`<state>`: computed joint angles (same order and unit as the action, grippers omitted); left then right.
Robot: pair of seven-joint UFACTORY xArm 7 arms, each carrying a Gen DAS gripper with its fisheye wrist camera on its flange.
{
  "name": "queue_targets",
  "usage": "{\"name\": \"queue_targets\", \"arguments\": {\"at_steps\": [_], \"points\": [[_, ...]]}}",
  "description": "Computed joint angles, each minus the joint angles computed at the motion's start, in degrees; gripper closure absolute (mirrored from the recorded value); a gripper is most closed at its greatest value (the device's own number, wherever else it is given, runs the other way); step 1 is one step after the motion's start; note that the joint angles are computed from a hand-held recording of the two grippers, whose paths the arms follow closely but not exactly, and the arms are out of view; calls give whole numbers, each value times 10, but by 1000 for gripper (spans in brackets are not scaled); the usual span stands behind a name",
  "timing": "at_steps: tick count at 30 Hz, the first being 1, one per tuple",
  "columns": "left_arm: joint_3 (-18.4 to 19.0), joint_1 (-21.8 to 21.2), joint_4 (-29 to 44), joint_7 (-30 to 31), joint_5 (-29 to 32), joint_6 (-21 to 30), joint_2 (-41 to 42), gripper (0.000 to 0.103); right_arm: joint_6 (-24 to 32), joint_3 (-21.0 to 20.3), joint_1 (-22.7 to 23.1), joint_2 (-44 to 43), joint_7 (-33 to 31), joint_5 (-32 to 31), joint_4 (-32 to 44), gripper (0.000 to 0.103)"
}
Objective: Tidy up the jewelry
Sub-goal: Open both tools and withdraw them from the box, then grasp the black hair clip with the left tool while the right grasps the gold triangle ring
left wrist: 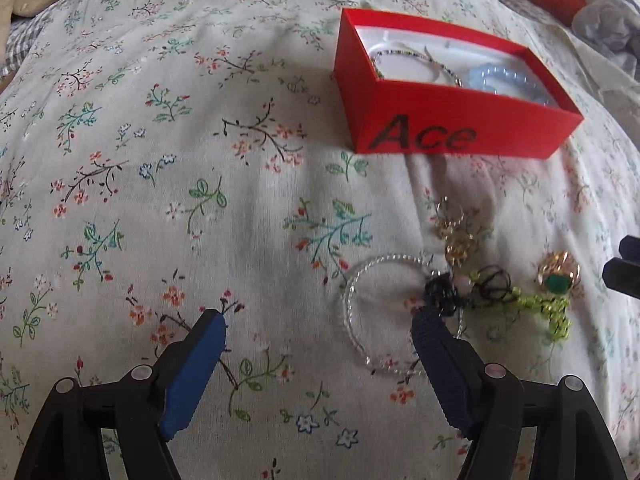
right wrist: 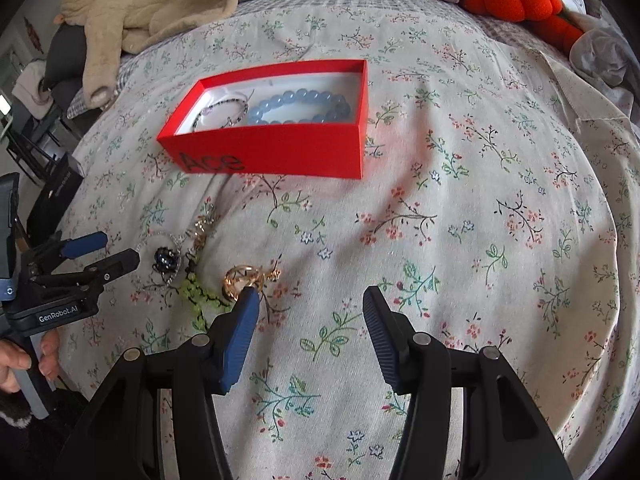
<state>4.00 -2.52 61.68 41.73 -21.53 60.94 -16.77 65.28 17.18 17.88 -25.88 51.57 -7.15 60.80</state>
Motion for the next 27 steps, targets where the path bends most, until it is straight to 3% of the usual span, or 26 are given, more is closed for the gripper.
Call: {"name": "queue_targets", "arguments": {"at_steps": [7, 12, 15, 20, 27], "points": [[4, 0, -13, 40, 15, 12, -14, 23, -3, 2, 16, 5, -14, 16, -6, 46], [12, -8, -7, 72, -14, 38, -20, 23, 1, 3, 15, 12, -10, 13, 0, 46], [20, -16, 8, 95, -44, 86, -16, 23, 5, 5, 13, 15, -4, 6, 4, 46], [7, -19, 9, 95, -61, 115, -17, 44, 5, 1, 13, 14, 1, 7, 3, 46], [-12, -23, 10, 50, -55, 97, -4, 53, 6, 1, 16, 13, -1, 11, 5, 46]]}}
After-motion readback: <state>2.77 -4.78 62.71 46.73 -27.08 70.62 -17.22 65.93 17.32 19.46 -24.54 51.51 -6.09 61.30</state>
